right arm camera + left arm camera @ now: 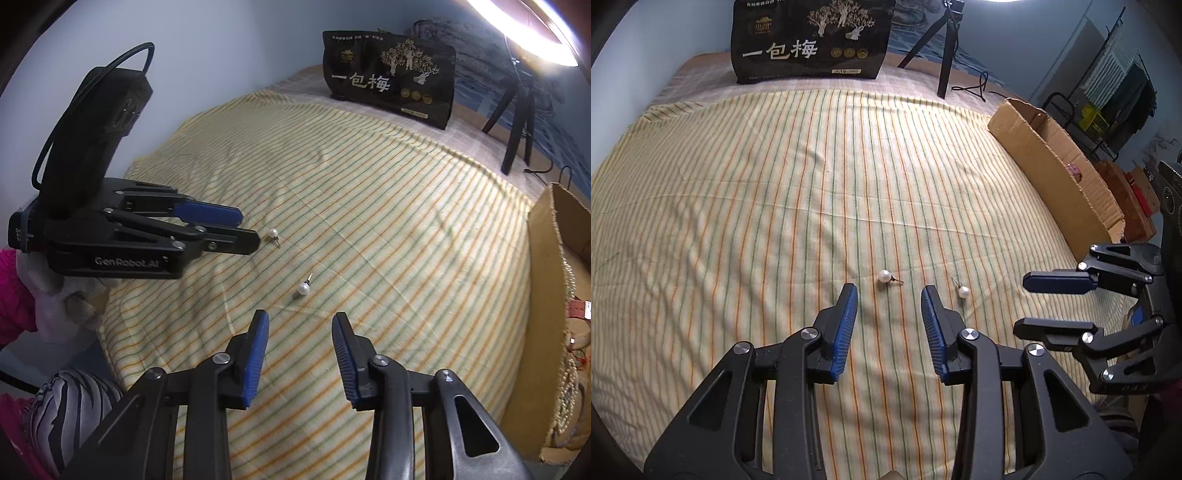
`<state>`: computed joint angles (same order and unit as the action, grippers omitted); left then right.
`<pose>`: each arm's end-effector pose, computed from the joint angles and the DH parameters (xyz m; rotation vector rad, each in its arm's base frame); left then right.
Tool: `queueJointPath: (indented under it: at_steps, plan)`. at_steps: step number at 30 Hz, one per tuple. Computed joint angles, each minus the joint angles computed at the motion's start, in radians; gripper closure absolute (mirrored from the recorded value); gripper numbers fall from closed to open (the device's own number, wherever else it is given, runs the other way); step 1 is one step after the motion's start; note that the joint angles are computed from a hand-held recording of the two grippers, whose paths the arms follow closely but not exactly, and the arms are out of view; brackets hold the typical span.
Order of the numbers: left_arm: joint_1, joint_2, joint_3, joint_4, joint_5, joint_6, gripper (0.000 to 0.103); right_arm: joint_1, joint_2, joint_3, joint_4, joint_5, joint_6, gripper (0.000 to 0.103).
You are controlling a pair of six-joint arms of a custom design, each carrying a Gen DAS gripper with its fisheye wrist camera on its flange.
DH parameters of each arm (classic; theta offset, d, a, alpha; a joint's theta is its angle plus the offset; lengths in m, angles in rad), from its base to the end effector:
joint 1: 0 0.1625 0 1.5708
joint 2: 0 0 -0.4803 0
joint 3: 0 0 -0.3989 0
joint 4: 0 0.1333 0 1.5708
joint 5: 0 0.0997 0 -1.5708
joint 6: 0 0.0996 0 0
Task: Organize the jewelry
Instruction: 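Move both open tools down to the two pearl stud earrings on the sheet, then close the left tool on one pearl earring while the right tool grips the other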
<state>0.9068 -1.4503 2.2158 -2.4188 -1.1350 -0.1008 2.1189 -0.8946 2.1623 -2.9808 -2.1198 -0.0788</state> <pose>-0.1406 -0.4641 0.2812 0.7397 2.6473 -0.3323 0.3458 -0.4103 0.0864 0.7573 -2.5067 0.3529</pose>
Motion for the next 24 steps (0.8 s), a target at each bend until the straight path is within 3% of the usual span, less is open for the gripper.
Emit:
queueJointPath:
  at_steps: [2, 12, 14, 24]
  plan:
    - [0.009, 0.013, -0.002, -0.009, -0.002, 0.004, 0.075, -0.008, 0.007, -0.005, 0.001, 0.009, -0.002, 0.069]
    - [0.024, 0.052, 0.011, -0.073, 0.01, 0.037, 0.075, -0.021, 0.045, -0.013, -0.035, -0.006, 0.008, 0.074]
    - [0.021, 0.056, 0.015, -0.084, 0.019, 0.042, 0.082, -0.02, 0.055, -0.017, -0.047, -0.01, 0.007, 0.075]
    - [0.009, 0.073, 0.029, -0.123, 0.064, 0.06, 0.089, -0.027, 0.092, -0.04, -0.084, -0.036, -0.009, 0.078]
